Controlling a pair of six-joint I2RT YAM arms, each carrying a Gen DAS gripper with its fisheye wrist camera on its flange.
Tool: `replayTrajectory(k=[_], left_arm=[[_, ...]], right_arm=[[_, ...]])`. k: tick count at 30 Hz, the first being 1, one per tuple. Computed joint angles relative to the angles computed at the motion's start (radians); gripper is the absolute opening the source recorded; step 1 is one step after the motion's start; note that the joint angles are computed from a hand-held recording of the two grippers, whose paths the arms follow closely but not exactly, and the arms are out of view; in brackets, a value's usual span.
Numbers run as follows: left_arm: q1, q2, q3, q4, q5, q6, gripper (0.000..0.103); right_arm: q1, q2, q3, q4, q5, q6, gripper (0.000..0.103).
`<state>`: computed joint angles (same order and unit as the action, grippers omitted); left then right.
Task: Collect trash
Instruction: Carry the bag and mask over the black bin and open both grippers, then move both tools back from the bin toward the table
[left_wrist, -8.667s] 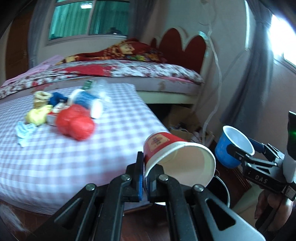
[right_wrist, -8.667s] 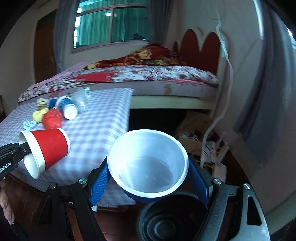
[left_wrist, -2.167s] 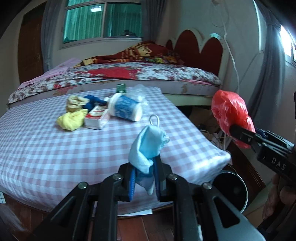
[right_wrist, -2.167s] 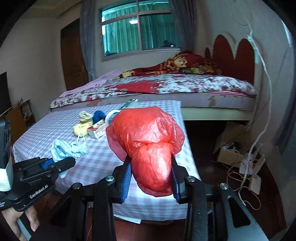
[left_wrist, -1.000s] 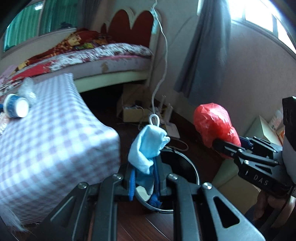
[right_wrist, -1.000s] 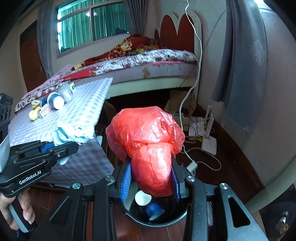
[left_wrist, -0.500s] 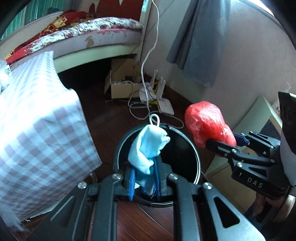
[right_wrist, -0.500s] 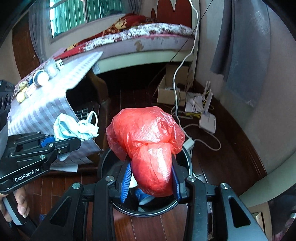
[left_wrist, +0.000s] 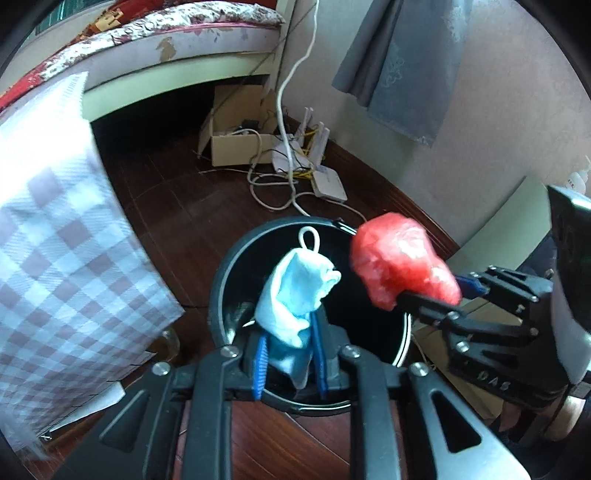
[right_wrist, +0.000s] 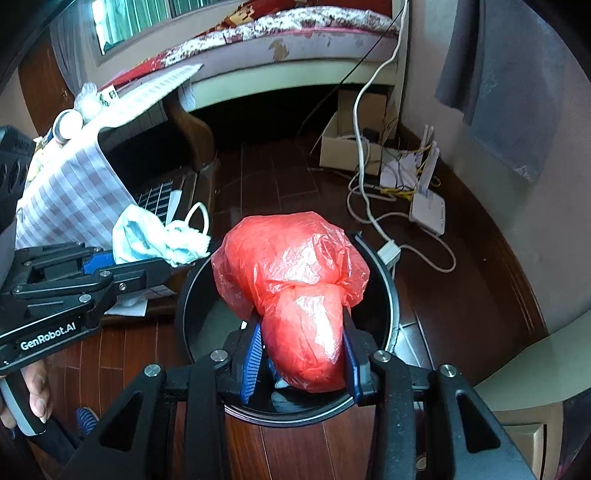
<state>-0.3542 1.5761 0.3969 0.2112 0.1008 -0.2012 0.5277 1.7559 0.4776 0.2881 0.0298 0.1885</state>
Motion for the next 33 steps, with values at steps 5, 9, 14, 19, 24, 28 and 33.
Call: replayTrajectory(k=[5, 9, 14, 19, 24, 28, 33], left_arm=[[0.001, -0.015, -0.052, 0.074, -0.091, -0.041, 0.102], [0.008, -0.022, -0.066, 0.065, -0.143, -0.053, 0.102], [0.011, -0.007, -0.067, 0.062, -0.174, -0.061, 0.102], [0.022, -0.017, -0.082, 0.069, -0.180, -0.059, 0.102], [0.034, -0.025, -0.091, 0.068, -0.180, -0.056, 0.102], [0.030, -0.053, -0.102, 0.054, -0.196, -0.057, 0.102], [0.034, -0.087, -0.121, 0.042, -0.209, -0.065, 0.102]], right_arm=[[-0.079, 0.099, 0.043, -0.024, 0.036, 0.011, 0.099], [-0.097, 0.085, 0.034, -0.028, 0.042, 0.009, 0.102], [-0.049, 0.084, 0.034, -0.024, 0.084, 0.024, 0.102], [-0.040, 0.081, 0.034, -0.029, 0.089, 0.020, 0.102], [-0.029, 0.069, 0.028, -0.031, 0.088, 0.030, 0.102], [-0.023, 0.063, 0.023, -0.032, 0.086, 0.027, 0.102], [-0.016, 0.052, 0.015, -0.029, 0.084, 0.042, 0.102]])
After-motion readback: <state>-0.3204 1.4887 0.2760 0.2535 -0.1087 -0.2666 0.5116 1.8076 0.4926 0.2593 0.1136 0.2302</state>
